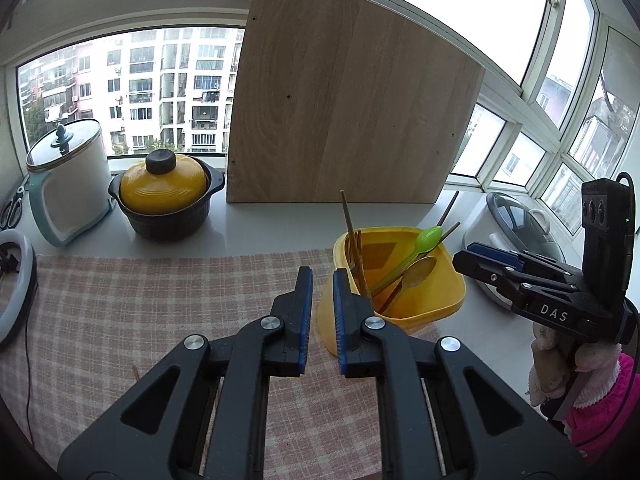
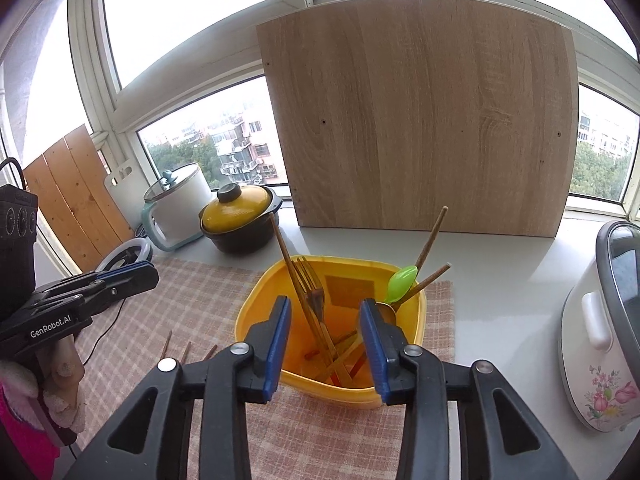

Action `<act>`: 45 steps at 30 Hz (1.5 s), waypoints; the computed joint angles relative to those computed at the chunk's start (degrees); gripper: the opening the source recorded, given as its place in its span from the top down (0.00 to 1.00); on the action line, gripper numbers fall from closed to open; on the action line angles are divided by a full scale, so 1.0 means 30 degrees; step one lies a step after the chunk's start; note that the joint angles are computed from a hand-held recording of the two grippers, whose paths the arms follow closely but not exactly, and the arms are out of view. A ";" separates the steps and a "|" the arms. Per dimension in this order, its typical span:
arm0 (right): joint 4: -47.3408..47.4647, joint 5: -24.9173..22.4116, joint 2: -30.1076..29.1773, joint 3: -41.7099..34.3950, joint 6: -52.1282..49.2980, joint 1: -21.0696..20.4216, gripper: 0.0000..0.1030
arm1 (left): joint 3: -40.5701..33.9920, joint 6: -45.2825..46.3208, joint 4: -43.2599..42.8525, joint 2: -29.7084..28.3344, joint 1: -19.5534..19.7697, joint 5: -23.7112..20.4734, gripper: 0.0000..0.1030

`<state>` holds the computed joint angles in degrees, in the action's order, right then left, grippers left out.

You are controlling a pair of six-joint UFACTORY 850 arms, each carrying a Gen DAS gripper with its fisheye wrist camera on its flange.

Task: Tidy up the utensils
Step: 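Move both tools back to the remaining chopsticks on the cloth, then grasp a chopstick with the left tool while the right tool grasps another chopstick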

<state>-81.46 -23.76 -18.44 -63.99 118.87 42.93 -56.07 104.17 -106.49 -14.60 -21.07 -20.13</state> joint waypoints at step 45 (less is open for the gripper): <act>3.5151 0.0089 -1.0657 -1.1193 -2.9909 0.0530 0.68 | 0.2616 -0.9926 1.0980 -0.2333 0.4873 -0.0308 0.73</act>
